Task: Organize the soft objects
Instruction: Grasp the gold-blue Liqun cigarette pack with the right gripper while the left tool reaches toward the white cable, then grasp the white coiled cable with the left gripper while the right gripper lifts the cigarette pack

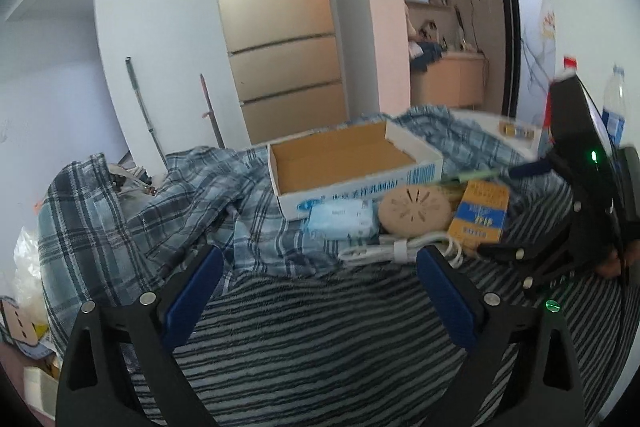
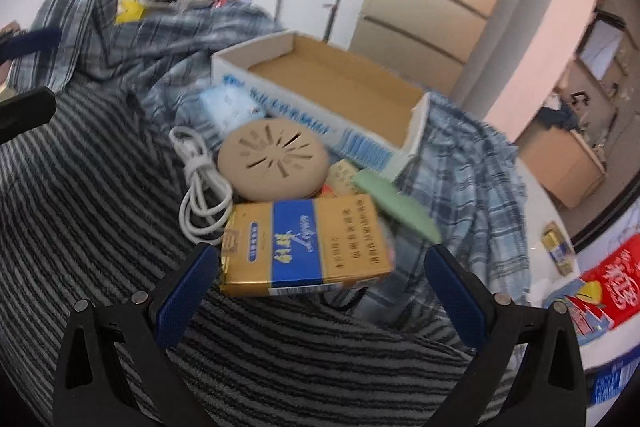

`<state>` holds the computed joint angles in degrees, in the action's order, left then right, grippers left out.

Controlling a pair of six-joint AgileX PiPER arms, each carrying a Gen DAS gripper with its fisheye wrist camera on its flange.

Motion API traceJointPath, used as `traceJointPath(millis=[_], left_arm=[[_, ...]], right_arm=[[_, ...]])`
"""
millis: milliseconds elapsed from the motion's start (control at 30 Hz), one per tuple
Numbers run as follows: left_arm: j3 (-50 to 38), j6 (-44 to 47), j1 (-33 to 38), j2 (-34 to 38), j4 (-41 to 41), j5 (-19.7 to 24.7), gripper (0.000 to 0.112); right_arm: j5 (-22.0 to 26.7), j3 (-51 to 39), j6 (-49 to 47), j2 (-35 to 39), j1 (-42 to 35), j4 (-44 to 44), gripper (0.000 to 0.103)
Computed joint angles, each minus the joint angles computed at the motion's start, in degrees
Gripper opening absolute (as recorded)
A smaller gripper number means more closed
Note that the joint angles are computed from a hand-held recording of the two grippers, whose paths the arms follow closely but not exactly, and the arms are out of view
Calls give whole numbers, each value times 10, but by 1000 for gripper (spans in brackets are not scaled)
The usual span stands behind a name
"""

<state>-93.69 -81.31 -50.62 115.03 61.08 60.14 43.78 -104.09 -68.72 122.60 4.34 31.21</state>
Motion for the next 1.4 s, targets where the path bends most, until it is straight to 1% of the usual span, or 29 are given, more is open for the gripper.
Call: traceJointPath(millis=[67, 100, 200, 267, 300, 333, 400, 500, 533, 600, 700, 767, 867, 933, 967, 1033, 1100, 1133, 1167, 1233, 1267, 1300, 1367, 1400], left_arm=[[-11, 26, 3, 10, -14, 11, 99], [-13, 33, 5, 13, -17, 10, 99], [-16, 64, 18, 14, -49, -17, 99], [-18, 89, 30, 14, -76, -39, 99], [-23, 102, 34, 15, -87, -44, 99], [-28, 113, 37, 17, -95, -48, 99], [-38, 138, 42, 22, -109, -52, 99], [-52, 165, 44, 29, -119, -51, 99], [-55, 173, 45, 31, -124, -52, 99], [-60, 184, 45, 34, -130, -53, 99], [-55, 176, 47, 35, -122, -68, 99], [-43, 145, 50, 31, -105, -87, 99], [-50, 154, 60, 30, -120, -105, 99], [-66, 162, 58, 37, -113, -94, 99], [-74, 171, 57, 40, -113, -89, 99], [-86, 203, 59, 43, -132, -93, 99], [-107, 261, 65, 51, -176, -95, 99], [-129, 299, 69, 63, -205, -81, 99], [-150, 328, 71, 77, -224, -64, 96], [-162, 341, 68, 92, -220, -52, 87], [-175, 361, 72, 101, -237, -48, 83], [-182, 382, 77, 106, -262, -53, 81], [-200, 417, 84, 119, -299, -59, 70], [-209, 429, 85, 126, -309, -59, 67]], right_arm=[[-13, -5, 16, 5, 9, -29, 103], [-14, -12, 25, 9, 11, -40, 103], [26, -54, 52, 29, 13, -54, 103], [37, -67, 59, 37, 15, -68, 103], [37, -67, 62, 39, 17, -76, 94], [34, -61, 59, 36, 18, -78, 88], [25, -43, 49, 28, 17, -71, 86], [7, -9, 14, 7, 4, -27, 86], [-1, 7, -2, -4, -4, -2, 86], [-2, 26, -34, -21, -22, 54, 86], [-22, 69, -99, -53, -48, 167, 86], [-47, 100, -146, -74, -61, 254, 86], [-89, 123, -194, -88, -63, 347, 86], [-100, 129, -208, -92, -64, 393, 86], [-103, 132, -221, -92, -64, 418, 86], [-117, 143, -248, -92, -61, 464, 86], [-129, 152, -275, -91, -58, 496, 86], [-136, 157, -288, -90, -55, 512, 86], [-137, 157, -289, -88, -56, 513, 86], [-131, 148, -272, -81, -59, 505, 86], [-127, 147, -270, -79, -63, 510, 86], [-120, 144, -267, -77, -68, 514, 86], [-112, 144, -267, -74, -75, 522, 86], [-111, 145, -272, -73, -76, 527, 86]])
